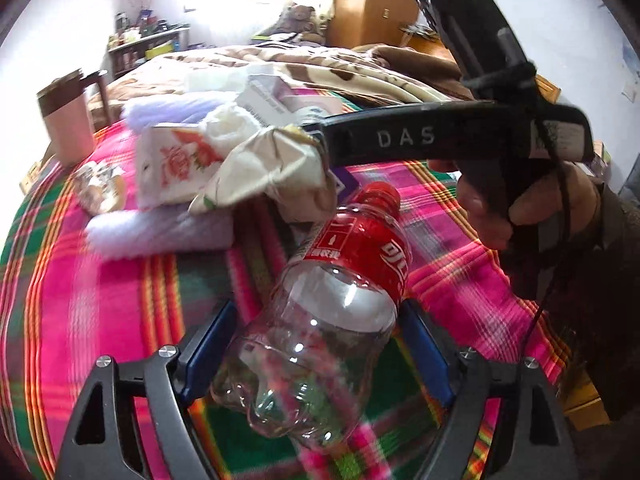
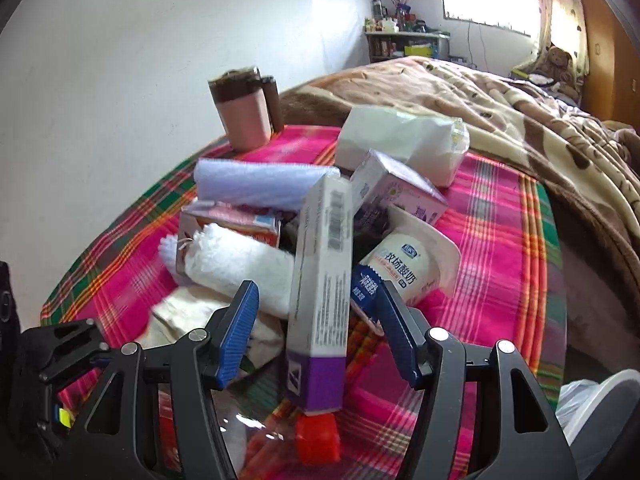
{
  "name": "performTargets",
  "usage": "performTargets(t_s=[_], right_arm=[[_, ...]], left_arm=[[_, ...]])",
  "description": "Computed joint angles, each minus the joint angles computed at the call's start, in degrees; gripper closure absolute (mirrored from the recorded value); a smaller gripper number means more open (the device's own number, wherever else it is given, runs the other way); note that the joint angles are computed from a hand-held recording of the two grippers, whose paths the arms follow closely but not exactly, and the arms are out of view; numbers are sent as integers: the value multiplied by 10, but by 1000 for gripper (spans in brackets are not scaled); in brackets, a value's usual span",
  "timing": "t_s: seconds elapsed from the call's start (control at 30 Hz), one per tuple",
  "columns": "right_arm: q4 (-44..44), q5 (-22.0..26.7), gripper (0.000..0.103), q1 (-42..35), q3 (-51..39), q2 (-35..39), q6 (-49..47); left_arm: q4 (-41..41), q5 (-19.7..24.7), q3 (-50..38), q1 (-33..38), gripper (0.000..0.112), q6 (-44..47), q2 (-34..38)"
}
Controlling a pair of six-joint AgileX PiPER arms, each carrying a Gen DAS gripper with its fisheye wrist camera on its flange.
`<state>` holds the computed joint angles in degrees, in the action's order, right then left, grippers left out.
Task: Collect trash
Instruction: 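Grasp the clear red-label bottle with the left gripper while the right holds the cream box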
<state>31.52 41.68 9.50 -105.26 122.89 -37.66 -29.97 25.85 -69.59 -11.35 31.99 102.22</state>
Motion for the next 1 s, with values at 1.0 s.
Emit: performTargets(t_s=[1.0], right_arm=[[-41,-98,77,-28,258,-175,45]], left_arm=[[37,-29,36,21,26,-76,-23]])
